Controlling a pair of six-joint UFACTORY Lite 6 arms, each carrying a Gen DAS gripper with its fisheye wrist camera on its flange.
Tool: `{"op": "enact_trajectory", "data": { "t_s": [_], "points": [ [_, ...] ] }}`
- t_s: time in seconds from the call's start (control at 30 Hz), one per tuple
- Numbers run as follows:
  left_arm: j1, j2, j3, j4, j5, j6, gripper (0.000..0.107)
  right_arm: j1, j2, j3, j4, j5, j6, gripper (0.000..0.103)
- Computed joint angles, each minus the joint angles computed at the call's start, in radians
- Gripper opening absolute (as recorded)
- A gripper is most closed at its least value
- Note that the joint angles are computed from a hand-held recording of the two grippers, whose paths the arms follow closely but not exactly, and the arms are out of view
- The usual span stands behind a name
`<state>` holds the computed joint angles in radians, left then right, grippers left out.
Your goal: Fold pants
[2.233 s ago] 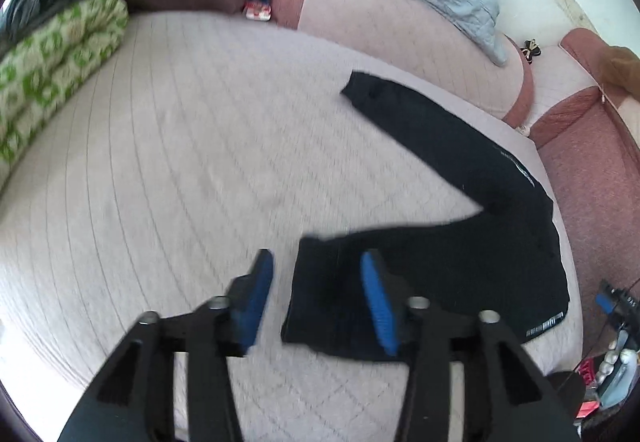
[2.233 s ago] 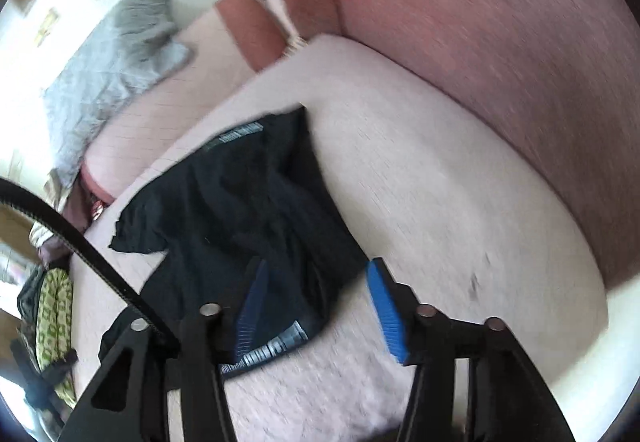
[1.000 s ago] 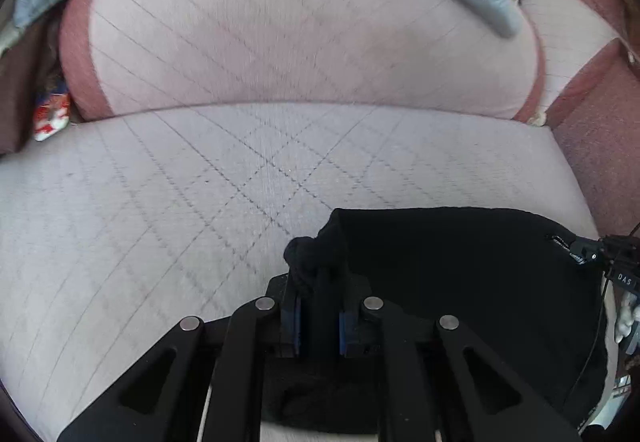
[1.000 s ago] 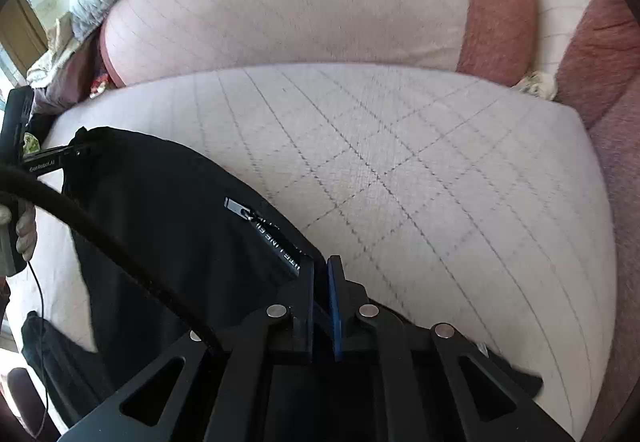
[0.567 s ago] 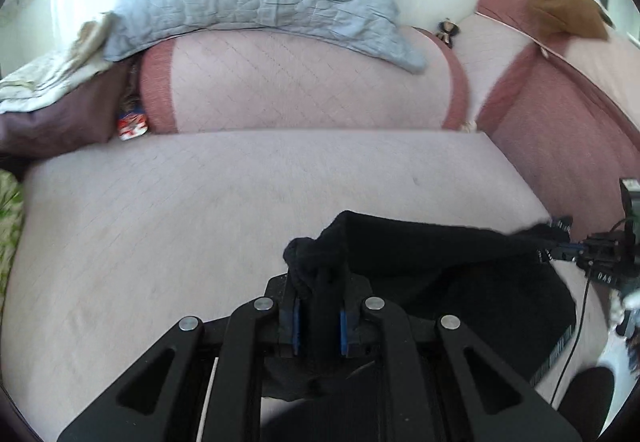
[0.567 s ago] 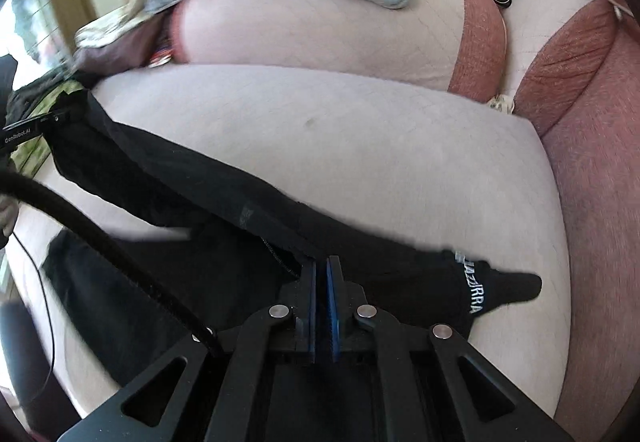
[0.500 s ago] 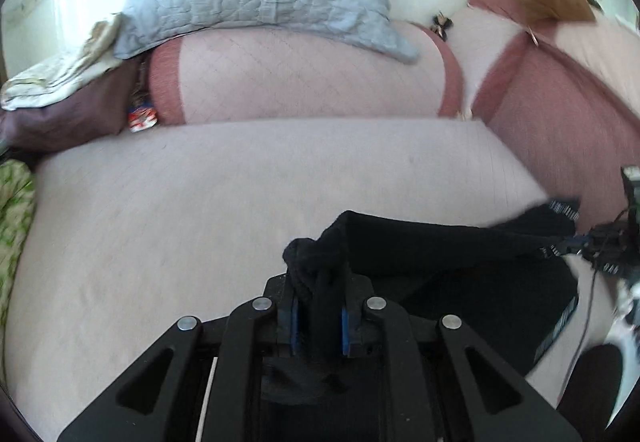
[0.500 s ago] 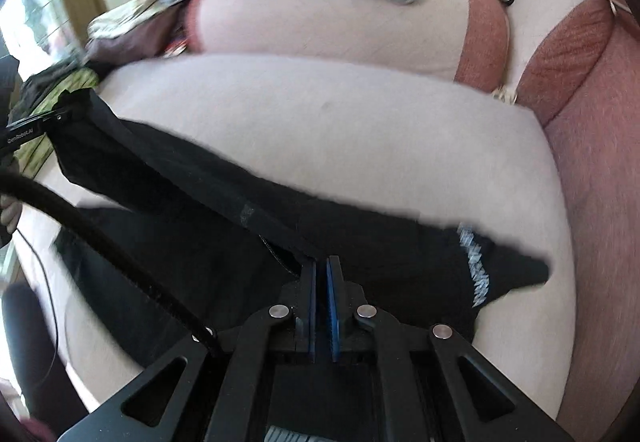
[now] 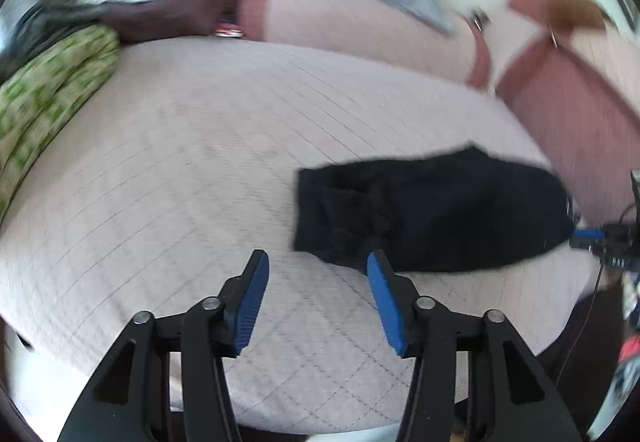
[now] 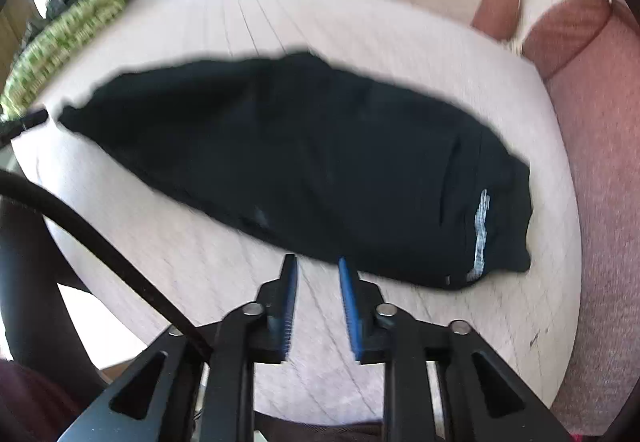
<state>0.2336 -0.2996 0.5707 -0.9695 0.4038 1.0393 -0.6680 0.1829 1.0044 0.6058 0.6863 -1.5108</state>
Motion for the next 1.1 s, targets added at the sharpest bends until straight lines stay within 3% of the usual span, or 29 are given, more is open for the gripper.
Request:
{"op": "enact_trajectory", "data": {
  "t_s": [0.17,0.23,0.33,0.4,0.47,0.5,0.63,0.67,0.7,0.73,0.93,1.1],
  "points": [
    [0.217,0.102,0.040,-0.328,0.140,0.215,0.062,0.134,-0.049,0.050,0.173,0.205,0.056,0.033],
    [0.272,0.202,0.083,-0.450,0.203,0.276,0.062,0.234,-0.063,0.038,0.223,0.228,0.090,0.033],
    [0.278,0.323,0.137,-0.628,0.198,0.363,0.062,0.483,-0.088,-0.004,0.305,0.141,0.161,0.041],
    [0.259,0.366,0.136,-0.774,0.141,0.497,0.062,0.642,-0.007,0.052,0.343,0.080,0.235,0.056],
    [0.243,0.404,0.137,-0.855,0.094,0.585,0.062,0.790,0.089,0.123,0.348,-0.023,0.327,0.058],
    [0.244,0.436,0.150,-0.848,0.072,0.576,0.062,0.853,0.134,0.161,0.323,-0.074,0.382,0.059],
    [0.321,0.519,0.198,-0.784,0.183,0.493,0.062,1.015,0.351,0.344,0.075,-0.231,0.652,0.062],
    [0.328,0.525,0.198,-0.780,0.200,0.490,0.062,1.025,0.403,0.384,0.008,-0.240,0.708,0.056],
    [0.335,0.531,0.202,-0.768,0.218,0.481,0.062,1.015,0.441,0.421,-0.017,-0.207,0.725,0.025],
    [0.338,0.532,0.201,-0.765,0.226,0.482,0.062,1.002,0.461,0.436,-0.001,-0.179,0.718,0.020],
    [0.371,0.593,0.247,-0.723,0.314,0.433,0.063,0.988,0.434,0.427,0.100,-0.213,0.663,0.015],
    [0.405,0.610,0.245,-0.733,0.379,0.437,0.066,1.009,0.560,0.642,0.096,-0.136,0.774,0.015]
  ]
}}
